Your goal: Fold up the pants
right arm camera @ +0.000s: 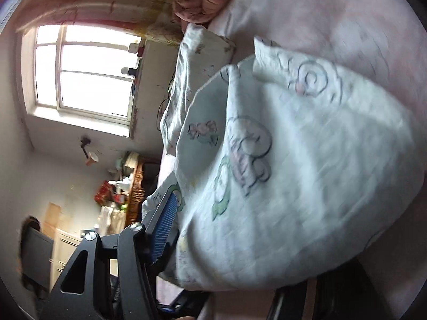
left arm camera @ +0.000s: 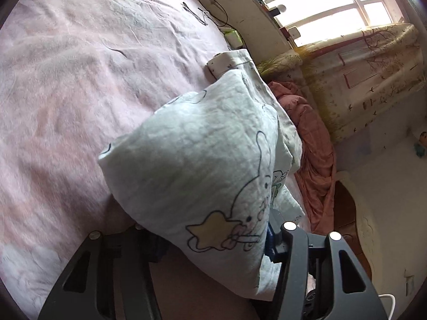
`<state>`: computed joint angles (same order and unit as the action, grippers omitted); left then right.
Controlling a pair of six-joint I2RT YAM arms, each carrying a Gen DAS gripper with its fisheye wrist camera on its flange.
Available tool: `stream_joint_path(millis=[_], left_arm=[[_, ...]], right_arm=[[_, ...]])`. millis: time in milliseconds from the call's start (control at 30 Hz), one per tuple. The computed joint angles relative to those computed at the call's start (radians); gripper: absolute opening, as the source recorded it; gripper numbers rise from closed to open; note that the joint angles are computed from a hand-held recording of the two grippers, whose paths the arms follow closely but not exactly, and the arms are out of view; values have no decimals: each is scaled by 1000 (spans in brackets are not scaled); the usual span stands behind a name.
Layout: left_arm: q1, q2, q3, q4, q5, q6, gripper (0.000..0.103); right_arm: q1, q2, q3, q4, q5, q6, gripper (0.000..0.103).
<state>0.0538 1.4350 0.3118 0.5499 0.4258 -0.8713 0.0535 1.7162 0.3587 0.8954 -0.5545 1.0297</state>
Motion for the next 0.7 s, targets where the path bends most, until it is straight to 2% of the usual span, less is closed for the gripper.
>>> stream_joint_path(millis=[67, 167, 267, 333, 400, 567, 633, 700], left_arm=[[2, -17, -17, 0, -9, 7, 54], [16, -57, -67, 4, 18, 26, 54], [117, -44, -35, -70, 174, 117, 53], [159, -66, -24, -133, 222, 190, 53], [153, -83, -11, -169, 201, 218, 53], [49, -225, 18, -348, 59, 403, 52], [21, -254, 18, -388, 6, 454, 56], [-32, -248, 66, -477, -106, 499, 64]], right_arm=[[5, -16, 4, -31, 87, -40, 55], [17, -28, 73, -173, 104, -127, 54], [41, -57, 84, -234, 128, -201, 54], [20, -51, 67, -193, 76, -198, 54], [4, -34, 68, -174, 54, -178, 54], [-5, -26, 40, -146, 62, -174, 39], [-9, -16, 41, -150, 65, -166, 29], [-15, -11, 44, -150, 51, -163, 24]])
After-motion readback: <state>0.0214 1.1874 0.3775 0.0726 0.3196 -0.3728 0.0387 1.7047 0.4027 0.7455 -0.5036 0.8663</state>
